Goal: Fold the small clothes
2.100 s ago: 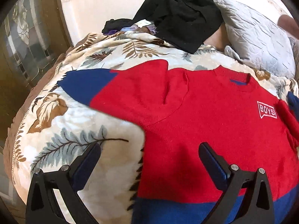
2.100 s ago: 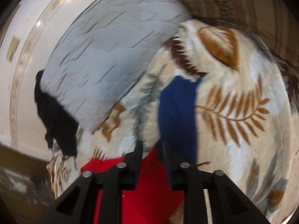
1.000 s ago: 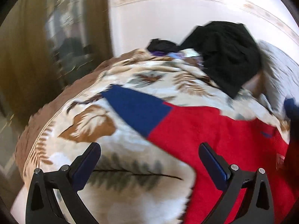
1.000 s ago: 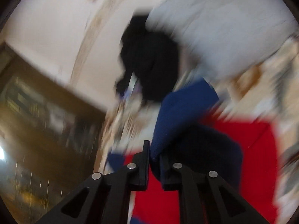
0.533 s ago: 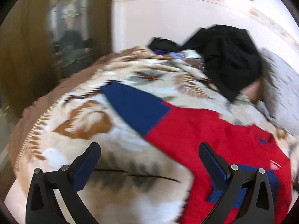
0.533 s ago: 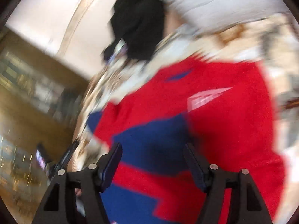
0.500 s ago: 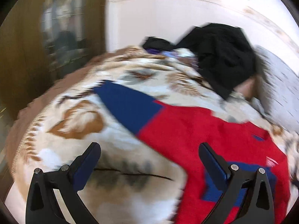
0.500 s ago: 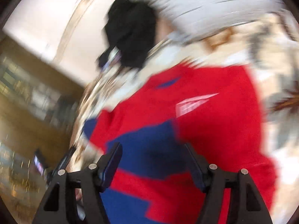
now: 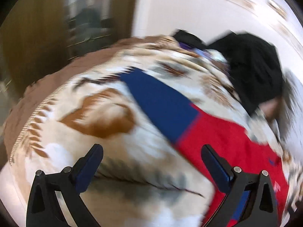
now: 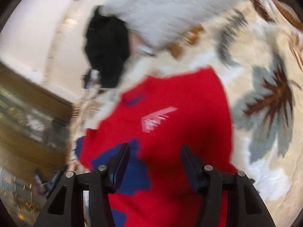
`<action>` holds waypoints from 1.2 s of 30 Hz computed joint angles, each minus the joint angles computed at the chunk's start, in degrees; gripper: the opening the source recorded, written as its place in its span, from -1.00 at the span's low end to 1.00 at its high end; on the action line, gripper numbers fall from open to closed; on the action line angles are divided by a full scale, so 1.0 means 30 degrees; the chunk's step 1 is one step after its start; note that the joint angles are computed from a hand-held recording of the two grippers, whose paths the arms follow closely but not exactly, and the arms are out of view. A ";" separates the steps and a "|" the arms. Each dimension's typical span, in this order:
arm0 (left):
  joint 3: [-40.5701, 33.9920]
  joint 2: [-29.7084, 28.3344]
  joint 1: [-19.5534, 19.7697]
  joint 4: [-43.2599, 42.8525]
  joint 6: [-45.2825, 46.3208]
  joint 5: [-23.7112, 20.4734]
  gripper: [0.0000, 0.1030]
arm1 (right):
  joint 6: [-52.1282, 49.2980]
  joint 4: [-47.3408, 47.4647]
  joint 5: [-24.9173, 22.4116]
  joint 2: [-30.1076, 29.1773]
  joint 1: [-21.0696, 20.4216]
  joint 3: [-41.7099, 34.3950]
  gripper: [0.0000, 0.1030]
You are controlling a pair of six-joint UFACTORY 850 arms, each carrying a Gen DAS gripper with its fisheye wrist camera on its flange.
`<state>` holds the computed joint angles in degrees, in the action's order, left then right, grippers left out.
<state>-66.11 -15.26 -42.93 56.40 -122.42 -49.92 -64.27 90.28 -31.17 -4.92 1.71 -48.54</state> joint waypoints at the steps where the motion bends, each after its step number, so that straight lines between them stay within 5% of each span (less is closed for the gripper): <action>1: 0.0542 0.0483 0.0444 -0.0073 -0.0490 0.0099 0.99 | -0.0690 0.0486 0.0161 0.0144 0.0192 0.0056 0.16; 7: 0.0780 0.0793 0.3327 -0.1636 0.2499 0.4448 0.97 | -0.0955 0.0456 -0.0210 -0.0255 0.0679 -0.0305 0.16; 11: 0.0706 0.0277 0.4633 -0.2452 0.3368 0.8417 0.17 | -0.1291 0.0659 0.0112 -0.0163 0.0820 -0.0168 0.16; 13: 0.0950 0.0110 0.5190 -0.2682 0.2795 1.0468 0.17 | -0.0612 0.0343 0.0135 -0.0003 0.0769 -0.0062 0.16; 15: 0.0733 -0.0213 0.5329 -0.3386 0.2907 1.0249 0.18 | -0.0368 0.0406 0.0054 -0.0176 0.0666 -0.0149 0.16; 18: 0.0929 -0.0576 0.6095 -0.4214 0.2831 1.1842 0.20 | -0.0380 0.0444 0.0130 -0.0183 0.0594 -0.0126 0.16; 25: 0.0115 -0.1310 0.6872 -0.1038 -0.0608 1.2525 0.20 | -0.0700 0.0697 0.0151 -0.0297 0.0478 -0.0132 0.16; 27: -0.0251 -0.1621 0.6917 -0.1600 -0.0019 1.2268 -0.05 | -0.0843 0.0852 0.0264 -0.0246 0.0428 -0.0072 0.16; 29: -0.0580 -0.1998 0.7013 -0.3552 0.2200 1.2177 -0.63 | -0.0968 0.0988 0.0386 -0.0208 0.0382 -0.0024 0.16; 36: -0.0734 -0.1792 0.6472 0.0174 -0.0164 1.0835 -0.78 | -0.2055 0.1894 0.0832 0.0349 0.0206 0.0340 0.16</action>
